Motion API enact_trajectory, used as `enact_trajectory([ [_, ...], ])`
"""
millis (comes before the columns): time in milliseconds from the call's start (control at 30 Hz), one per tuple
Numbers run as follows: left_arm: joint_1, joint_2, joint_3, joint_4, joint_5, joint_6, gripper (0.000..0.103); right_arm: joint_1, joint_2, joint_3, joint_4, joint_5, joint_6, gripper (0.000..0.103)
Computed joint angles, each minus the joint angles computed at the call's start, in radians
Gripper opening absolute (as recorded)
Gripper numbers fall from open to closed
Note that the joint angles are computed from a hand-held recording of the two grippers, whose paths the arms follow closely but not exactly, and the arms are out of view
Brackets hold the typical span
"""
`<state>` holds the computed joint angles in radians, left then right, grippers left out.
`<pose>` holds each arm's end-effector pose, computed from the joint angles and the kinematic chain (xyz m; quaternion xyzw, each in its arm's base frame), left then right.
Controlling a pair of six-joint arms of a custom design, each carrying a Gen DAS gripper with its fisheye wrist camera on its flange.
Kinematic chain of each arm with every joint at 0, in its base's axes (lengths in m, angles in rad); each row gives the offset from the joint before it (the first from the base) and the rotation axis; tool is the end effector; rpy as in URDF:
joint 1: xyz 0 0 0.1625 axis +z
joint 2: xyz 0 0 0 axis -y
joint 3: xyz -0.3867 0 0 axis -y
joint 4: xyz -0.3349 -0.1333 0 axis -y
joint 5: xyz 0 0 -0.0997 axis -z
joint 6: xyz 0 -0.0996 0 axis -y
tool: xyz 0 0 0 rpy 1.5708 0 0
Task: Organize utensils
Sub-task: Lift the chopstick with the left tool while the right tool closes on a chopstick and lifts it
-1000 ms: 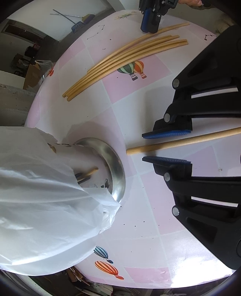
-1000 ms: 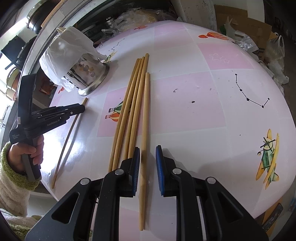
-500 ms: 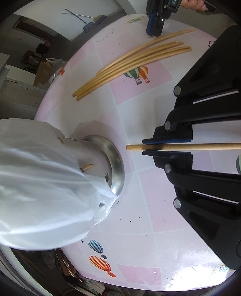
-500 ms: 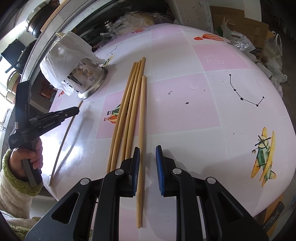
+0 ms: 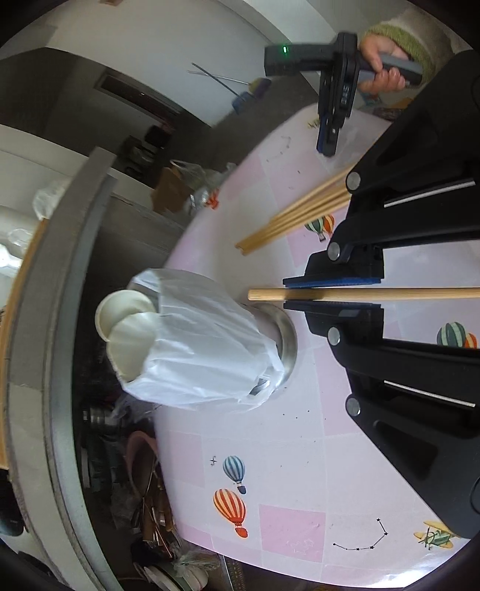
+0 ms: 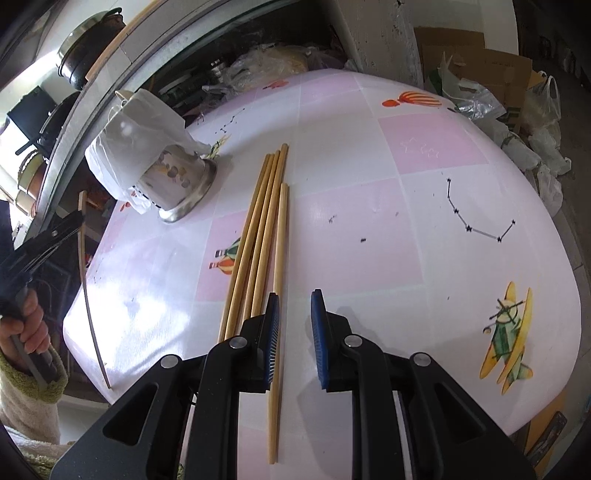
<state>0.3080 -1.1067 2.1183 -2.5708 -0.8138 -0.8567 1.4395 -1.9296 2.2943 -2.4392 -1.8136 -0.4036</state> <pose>-0.3673 -0.3285 0.1509 0.1895 0.9097 -0.3197 0.1854 0.0677 -0.3227 0.3686 0.1006 -0.9565 0.2076 0.1785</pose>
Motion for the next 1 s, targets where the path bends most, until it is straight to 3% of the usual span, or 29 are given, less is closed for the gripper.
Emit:
enact_trajectory([
  [333,-0.069,-0.069,0.057,-0.018,0.058,-0.072,0.006,0.026,0.141,-0.070,-0.075,0.001,-0.015,0.018],
  [633,-0.079,-0.109,0.082,-0.009,0.081,-0.104,0.006,0.094,0.294,-0.127,-0.109,-0.092,-0.026,0.018],
  [1000,-0.071,-0.120,0.097,-0.016,0.083,-0.114,0.006,0.138,0.369,-0.147,-0.120,-0.191,-0.057,0.018],
])
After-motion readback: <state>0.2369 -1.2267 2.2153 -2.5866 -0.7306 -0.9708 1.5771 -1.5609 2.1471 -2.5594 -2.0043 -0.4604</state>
